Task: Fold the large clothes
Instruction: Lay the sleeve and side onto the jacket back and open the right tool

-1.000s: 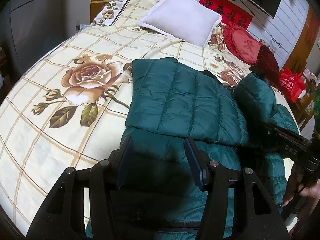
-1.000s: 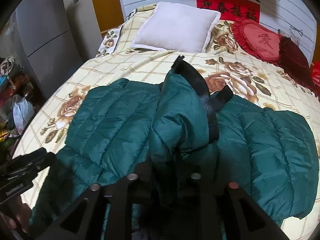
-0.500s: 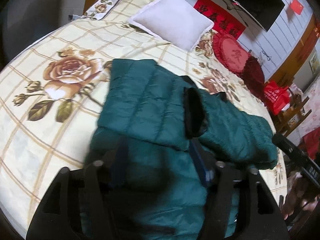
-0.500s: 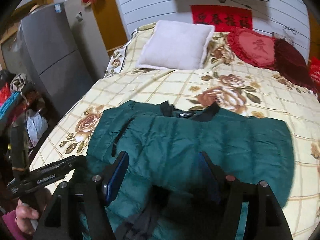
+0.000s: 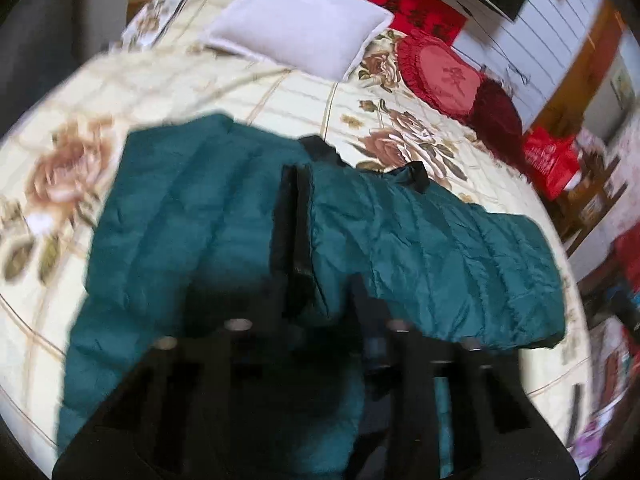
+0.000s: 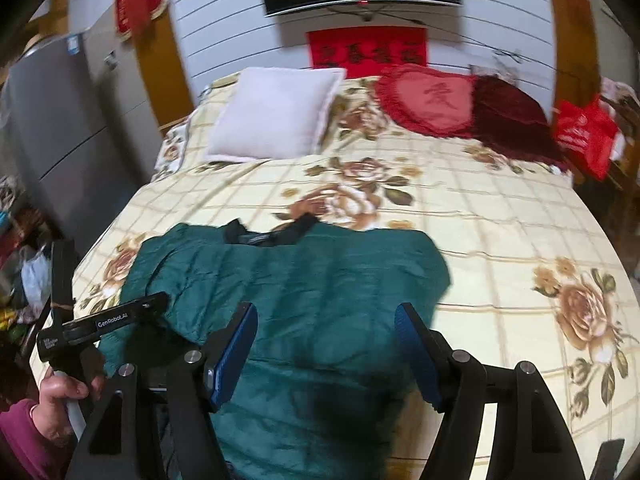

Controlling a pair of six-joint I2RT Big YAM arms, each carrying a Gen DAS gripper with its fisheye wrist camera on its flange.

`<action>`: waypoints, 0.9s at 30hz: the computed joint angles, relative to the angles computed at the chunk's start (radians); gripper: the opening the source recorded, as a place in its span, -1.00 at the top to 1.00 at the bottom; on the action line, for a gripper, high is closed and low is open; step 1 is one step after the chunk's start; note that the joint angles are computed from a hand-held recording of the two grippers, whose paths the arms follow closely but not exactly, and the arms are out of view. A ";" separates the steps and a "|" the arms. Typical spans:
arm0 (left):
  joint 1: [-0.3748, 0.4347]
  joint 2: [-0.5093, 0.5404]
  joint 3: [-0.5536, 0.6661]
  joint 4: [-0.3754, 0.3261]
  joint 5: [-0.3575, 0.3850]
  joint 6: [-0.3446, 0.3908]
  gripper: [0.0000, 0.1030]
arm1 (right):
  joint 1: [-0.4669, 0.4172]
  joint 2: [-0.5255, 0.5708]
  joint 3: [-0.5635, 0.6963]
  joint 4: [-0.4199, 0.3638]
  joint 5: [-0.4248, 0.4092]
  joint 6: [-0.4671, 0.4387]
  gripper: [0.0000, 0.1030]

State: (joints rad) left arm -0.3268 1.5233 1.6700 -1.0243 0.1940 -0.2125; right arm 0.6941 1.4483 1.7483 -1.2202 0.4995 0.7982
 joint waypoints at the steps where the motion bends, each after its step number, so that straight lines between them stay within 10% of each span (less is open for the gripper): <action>1: 0.003 -0.005 0.001 0.010 0.004 0.011 0.65 | -0.009 -0.012 -0.016 0.003 -0.006 0.013 -0.33; 15: 0.178 0.008 0.025 0.040 -0.071 0.075 0.91 | -0.043 0.163 0.070 0.033 -0.092 -0.001 -0.33; 21: 0.195 -0.021 -0.019 0.025 0.092 0.091 0.85 | -0.049 0.163 0.039 0.099 -0.109 0.059 -0.33; 25: 0.163 -0.014 -0.001 0.015 0.143 0.063 -0.32 | -0.043 0.143 0.032 0.074 -0.090 0.063 -0.33; 27: 0.144 -0.015 -0.010 0.050 0.143 0.023 -0.33 | -0.041 0.121 0.021 0.069 -0.078 0.063 -0.33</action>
